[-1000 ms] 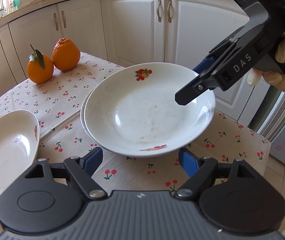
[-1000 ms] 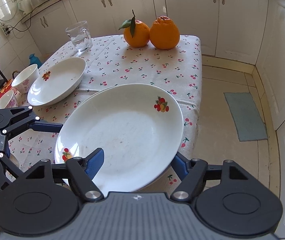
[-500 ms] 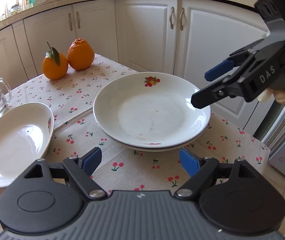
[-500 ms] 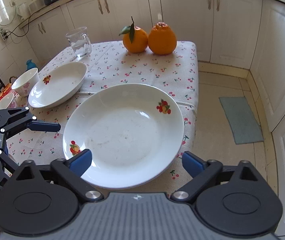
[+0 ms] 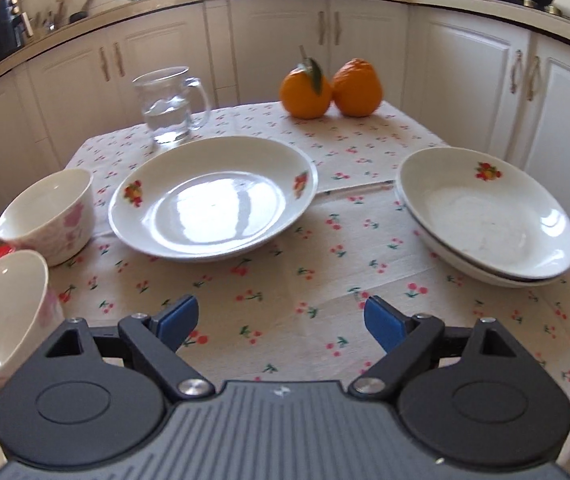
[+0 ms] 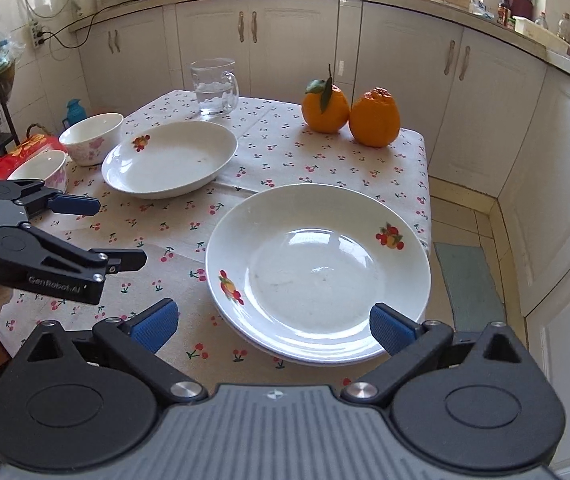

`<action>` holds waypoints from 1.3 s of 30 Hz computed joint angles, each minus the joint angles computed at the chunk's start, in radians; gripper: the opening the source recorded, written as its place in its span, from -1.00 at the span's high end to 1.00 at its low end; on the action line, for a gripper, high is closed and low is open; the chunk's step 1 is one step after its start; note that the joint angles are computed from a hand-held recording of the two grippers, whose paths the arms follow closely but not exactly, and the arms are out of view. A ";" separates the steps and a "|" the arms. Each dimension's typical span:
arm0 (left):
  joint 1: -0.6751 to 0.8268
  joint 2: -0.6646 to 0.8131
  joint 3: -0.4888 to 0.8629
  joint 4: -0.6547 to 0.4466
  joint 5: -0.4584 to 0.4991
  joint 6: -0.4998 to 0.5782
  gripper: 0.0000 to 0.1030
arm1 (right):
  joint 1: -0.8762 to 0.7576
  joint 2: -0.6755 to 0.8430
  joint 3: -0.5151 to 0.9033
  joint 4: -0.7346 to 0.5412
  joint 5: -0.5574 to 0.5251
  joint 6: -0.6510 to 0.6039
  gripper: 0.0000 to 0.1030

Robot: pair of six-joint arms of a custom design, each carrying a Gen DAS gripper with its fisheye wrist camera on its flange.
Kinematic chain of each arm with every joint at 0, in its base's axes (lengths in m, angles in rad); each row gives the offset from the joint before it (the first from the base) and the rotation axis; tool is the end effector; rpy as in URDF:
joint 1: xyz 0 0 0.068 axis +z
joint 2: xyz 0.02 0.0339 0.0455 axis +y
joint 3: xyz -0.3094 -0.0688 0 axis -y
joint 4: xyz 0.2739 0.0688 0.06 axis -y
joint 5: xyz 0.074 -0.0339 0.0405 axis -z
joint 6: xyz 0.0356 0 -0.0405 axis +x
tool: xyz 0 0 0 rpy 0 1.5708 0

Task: Organize plates and bowls
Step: 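Withdraw the right tool and move it toward the next white plate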

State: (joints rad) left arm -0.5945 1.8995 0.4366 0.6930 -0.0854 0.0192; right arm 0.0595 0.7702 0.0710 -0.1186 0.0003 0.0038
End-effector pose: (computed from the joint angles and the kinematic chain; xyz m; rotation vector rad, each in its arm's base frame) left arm 0.2400 -0.1586 0.0643 0.6677 2.2476 -0.1855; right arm 0.1209 0.0072 0.1186 -0.0664 2.3879 0.0295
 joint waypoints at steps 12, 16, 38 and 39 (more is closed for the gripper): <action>0.069 0.107 0.085 -0.001 0.004 -0.036 -0.75 | 0.025 0.125 0.059 0.066 -0.035 -0.062 -1.00; 0.084 0.129 0.113 -0.007 0.027 -0.046 -0.89 | 0.014 0.233 0.098 0.121 -0.065 -0.101 -1.00; 0.108 0.187 0.173 0.028 0.034 -0.037 -0.99 | -0.029 0.882 0.608 0.144 -0.303 -0.381 -1.00; 0.112 0.188 0.177 0.021 0.032 -0.042 -0.99 | -0.028 0.904 0.630 0.139 -0.313 -0.394 -1.00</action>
